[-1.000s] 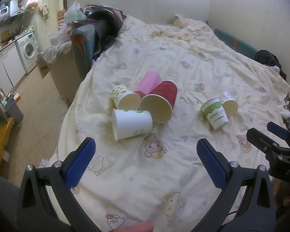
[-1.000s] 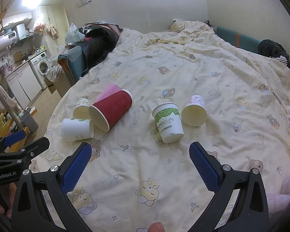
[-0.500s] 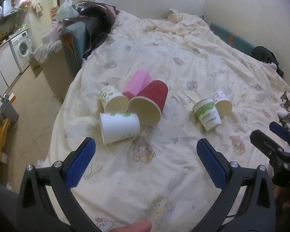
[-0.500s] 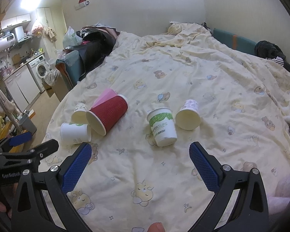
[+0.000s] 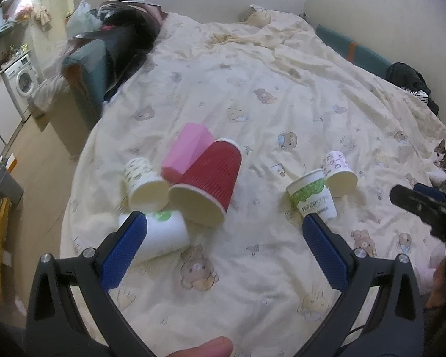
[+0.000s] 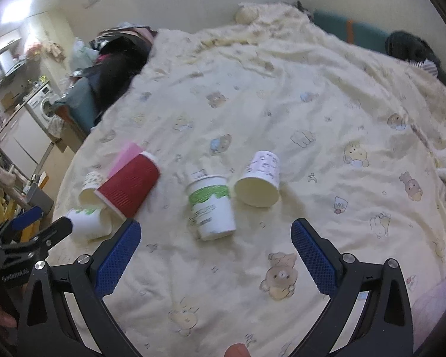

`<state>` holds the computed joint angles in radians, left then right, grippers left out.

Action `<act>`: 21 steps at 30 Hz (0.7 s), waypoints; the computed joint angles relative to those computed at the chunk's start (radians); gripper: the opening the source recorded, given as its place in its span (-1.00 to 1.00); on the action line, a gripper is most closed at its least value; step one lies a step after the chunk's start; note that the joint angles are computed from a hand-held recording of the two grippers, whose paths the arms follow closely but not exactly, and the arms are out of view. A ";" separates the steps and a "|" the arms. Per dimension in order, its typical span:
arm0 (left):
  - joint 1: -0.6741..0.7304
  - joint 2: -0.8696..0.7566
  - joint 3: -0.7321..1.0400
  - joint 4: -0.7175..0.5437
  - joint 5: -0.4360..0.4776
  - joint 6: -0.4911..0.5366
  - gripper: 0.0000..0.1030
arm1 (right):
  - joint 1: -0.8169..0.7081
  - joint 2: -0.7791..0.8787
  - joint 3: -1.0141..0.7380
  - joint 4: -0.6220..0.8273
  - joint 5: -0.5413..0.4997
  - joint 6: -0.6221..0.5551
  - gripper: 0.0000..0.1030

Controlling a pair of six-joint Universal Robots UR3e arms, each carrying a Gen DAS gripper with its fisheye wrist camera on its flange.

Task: Flip cup upside down
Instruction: 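Move the right gripper to the Hello Kitty cup and grasp its side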

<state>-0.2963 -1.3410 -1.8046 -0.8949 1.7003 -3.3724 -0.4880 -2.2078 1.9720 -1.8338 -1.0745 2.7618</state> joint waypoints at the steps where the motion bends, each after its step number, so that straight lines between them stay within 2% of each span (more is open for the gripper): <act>1: -0.001 -0.030 0.018 0.004 -0.003 0.002 1.00 | 0.003 0.038 -0.013 -0.013 -0.007 0.004 1.00; 5: 0.005 -0.143 0.087 0.009 -0.032 0.001 1.00 | 0.033 0.257 -0.097 -0.091 -0.051 0.047 1.00; 11: 0.015 -0.355 0.288 -0.067 -0.104 -0.028 1.00 | 0.074 0.557 -0.277 -0.042 -0.087 0.122 1.00; 13: 0.002 -0.412 0.342 -0.071 -0.097 -0.032 1.00 | 0.094 0.643 -0.323 -0.057 -0.106 0.147 1.00; 18: -0.010 -0.501 0.432 -0.094 -0.102 -0.033 1.00 | 0.104 0.827 -0.424 -0.070 -0.095 0.209 0.98; 21: -0.015 -0.532 0.466 -0.109 -0.103 -0.035 1.00 | 0.097 0.903 -0.475 -0.031 -0.063 0.250 0.95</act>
<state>-0.3114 -1.8731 -1.3383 -1.0039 1.5973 -3.4069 -0.3909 -1.3053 1.4968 -1.8647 -1.1374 3.0122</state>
